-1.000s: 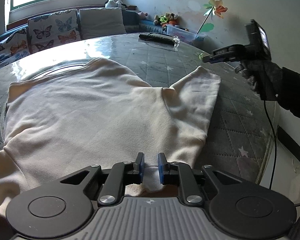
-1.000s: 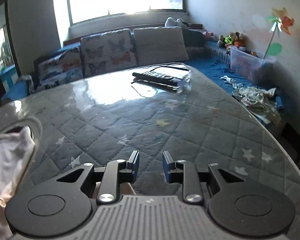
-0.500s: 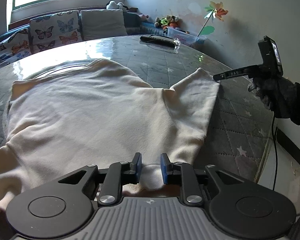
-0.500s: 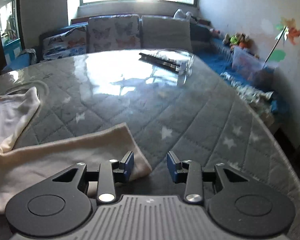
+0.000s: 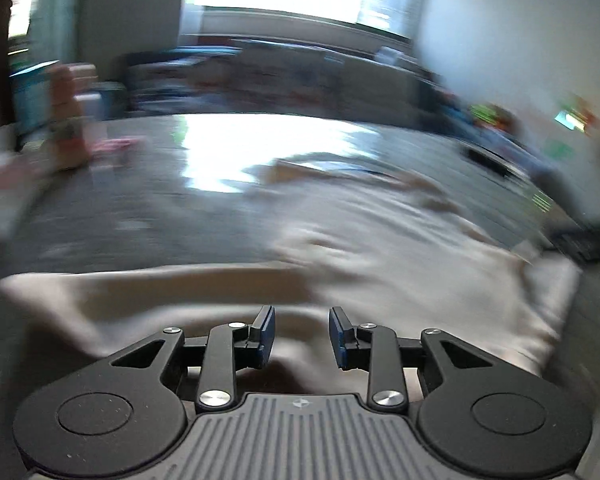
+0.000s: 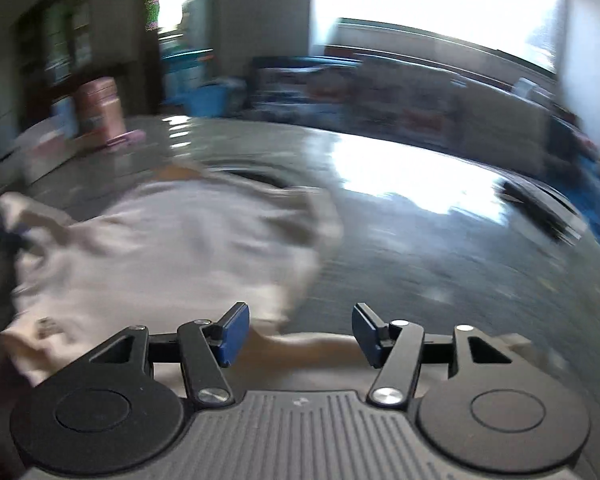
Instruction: Fold clothes
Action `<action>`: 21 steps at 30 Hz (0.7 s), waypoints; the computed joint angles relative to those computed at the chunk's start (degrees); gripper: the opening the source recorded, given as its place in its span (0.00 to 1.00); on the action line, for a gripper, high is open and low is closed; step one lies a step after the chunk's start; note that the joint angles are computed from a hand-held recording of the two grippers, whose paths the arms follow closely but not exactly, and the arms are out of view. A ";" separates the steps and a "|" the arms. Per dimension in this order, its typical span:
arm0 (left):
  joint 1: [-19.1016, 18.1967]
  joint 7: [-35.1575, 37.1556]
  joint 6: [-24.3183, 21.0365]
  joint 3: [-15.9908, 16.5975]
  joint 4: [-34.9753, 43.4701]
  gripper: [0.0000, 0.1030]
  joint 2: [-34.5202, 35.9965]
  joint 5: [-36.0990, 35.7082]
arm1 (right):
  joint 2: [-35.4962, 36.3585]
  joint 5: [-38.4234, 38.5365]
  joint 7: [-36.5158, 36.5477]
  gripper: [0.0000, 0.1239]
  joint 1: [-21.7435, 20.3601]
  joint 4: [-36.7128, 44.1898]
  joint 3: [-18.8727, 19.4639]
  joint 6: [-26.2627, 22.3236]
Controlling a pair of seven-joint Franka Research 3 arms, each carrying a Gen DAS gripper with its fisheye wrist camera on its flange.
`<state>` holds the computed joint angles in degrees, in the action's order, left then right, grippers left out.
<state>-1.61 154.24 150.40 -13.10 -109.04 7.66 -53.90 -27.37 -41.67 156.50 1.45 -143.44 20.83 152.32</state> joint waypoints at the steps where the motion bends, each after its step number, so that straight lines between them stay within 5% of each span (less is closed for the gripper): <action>1: -0.16 -1.94 3.05 0.42 0.50 0.35 0.66 0.61 | 2.04 -0.35 -1.33 0.49 0.40 1.58 0.14 1.11; 7: 0.05 -20.28 14.80 2.62 3.88 0.49 5.13 12.22 | 11.98 -2.44 -5.87 0.50 4.31 9.76 -1.04 4.86; 11: -0.04 -32.46 15.17 4.64 6.53 0.56 7.93 20.38 | 17.20 -3.64 -7.82 0.51 7.66 14.21 -3.36 5.99; 16: 2.74 -37.90 13.00 2.46 8.08 0.57 9.62 23.10 | 23.62 -5.18 -8.82 0.51 11.45 19.92 -5.99 6.74; 19: 5.50 -39.08 10.30 0.09 10.01 0.54 11.12 23.29 | 27.06 -4.17 -11.34 0.51 13.87 22.93 -7.82 7.51; 21: 7.50 -39.13 8.58 -1.96 11.20 0.26 11.96 22.87 | 28.80 -3.48 -13.04 0.53 15.42 24.39 -9.01 7.81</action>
<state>5.89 115.11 158.98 -15.06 -97.84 19.62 -31.03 1.43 -45.15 143.46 16.86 -119.05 11.82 160.13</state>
